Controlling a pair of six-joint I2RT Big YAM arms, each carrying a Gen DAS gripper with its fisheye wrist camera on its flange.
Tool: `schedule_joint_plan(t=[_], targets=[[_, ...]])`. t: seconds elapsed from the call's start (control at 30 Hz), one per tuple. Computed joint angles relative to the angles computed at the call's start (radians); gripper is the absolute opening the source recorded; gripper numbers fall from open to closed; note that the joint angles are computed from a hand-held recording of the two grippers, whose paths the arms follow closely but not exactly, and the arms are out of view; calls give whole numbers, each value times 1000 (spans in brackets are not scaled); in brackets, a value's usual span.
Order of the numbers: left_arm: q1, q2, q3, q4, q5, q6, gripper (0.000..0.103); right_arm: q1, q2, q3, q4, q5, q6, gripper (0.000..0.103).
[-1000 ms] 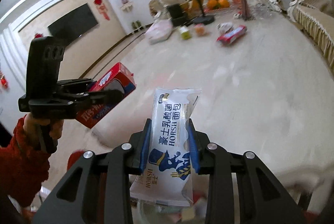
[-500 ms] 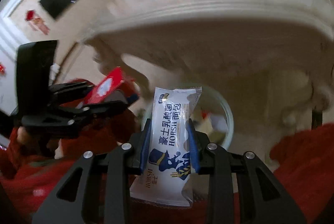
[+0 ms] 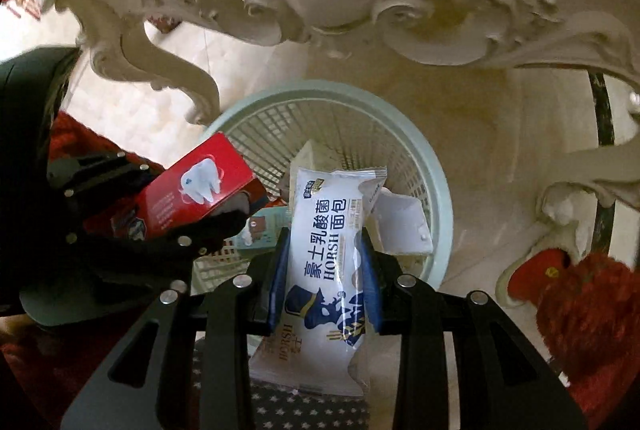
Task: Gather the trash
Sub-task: 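Carry the bread packet and toothpaste box over the wastebasket and open both tools, then move both tools back over the table toward the remaining items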
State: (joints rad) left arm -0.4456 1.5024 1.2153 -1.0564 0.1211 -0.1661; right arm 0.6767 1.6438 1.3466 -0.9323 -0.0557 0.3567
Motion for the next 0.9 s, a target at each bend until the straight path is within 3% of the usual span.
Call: schedule_joint_plan(t=[0.1, 0.17, 0.23, 0.37, 0.9], targets=[[5, 17, 12, -16, 10, -32, 54, 7, 0, -15, 20, 11, -3, 31], [7, 27, 14, -24, -19, -45, 67, 9, 0, -26, 24, 21, 8, 34], [9, 29, 10, -23, -33, -44, 74, -8, -22, -60, 39, 25, 0, 46], [17, 37, 15, -33, -14, -47, 80, -12, -40, -82, 65, 56, 15, 62], [28, 15, -4, -33, 2, -44, 80, -18, -62, -119, 69, 34, 34, 64]])
